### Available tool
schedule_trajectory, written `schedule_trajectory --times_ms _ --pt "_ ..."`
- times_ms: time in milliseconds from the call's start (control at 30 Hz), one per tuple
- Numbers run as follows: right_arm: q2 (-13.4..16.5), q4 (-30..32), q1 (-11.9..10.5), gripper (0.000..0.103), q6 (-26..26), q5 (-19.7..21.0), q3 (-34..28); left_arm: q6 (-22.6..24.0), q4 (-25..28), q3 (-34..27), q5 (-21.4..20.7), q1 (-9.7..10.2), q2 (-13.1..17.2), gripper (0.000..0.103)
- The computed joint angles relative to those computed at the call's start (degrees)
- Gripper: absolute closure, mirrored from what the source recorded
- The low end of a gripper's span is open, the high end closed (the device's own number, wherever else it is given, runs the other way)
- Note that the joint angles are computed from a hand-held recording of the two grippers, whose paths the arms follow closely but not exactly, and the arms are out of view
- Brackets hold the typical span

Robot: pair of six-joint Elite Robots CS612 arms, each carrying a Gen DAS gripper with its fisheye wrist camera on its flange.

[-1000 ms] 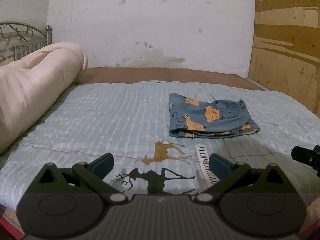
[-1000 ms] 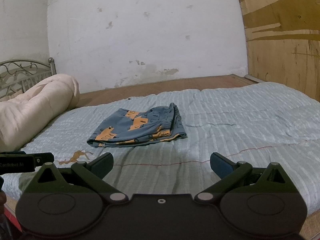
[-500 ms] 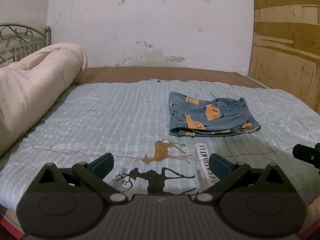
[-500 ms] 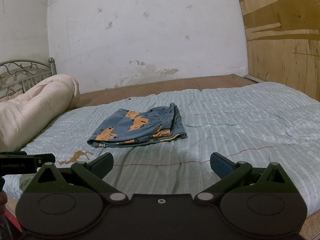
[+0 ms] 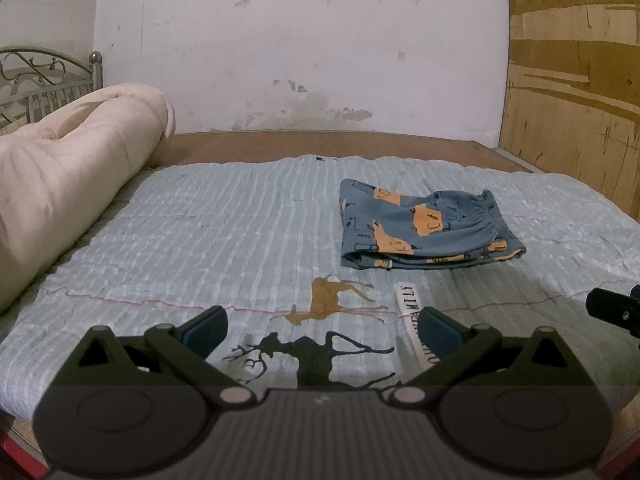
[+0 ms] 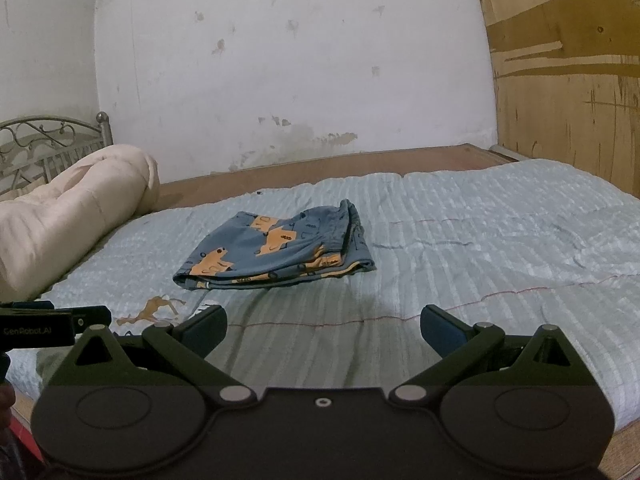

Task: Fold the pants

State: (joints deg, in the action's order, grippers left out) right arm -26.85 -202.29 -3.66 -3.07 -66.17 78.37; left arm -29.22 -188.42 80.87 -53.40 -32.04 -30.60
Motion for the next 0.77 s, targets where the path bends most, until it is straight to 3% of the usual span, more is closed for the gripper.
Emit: schedule_trajectory --times_ms 767 --pt "0.07 1.05 0.07 0.001 -0.48 0.2 -0.18 0.08 -0.26 -0.04 -0.25 0.13 0.21 0.0"
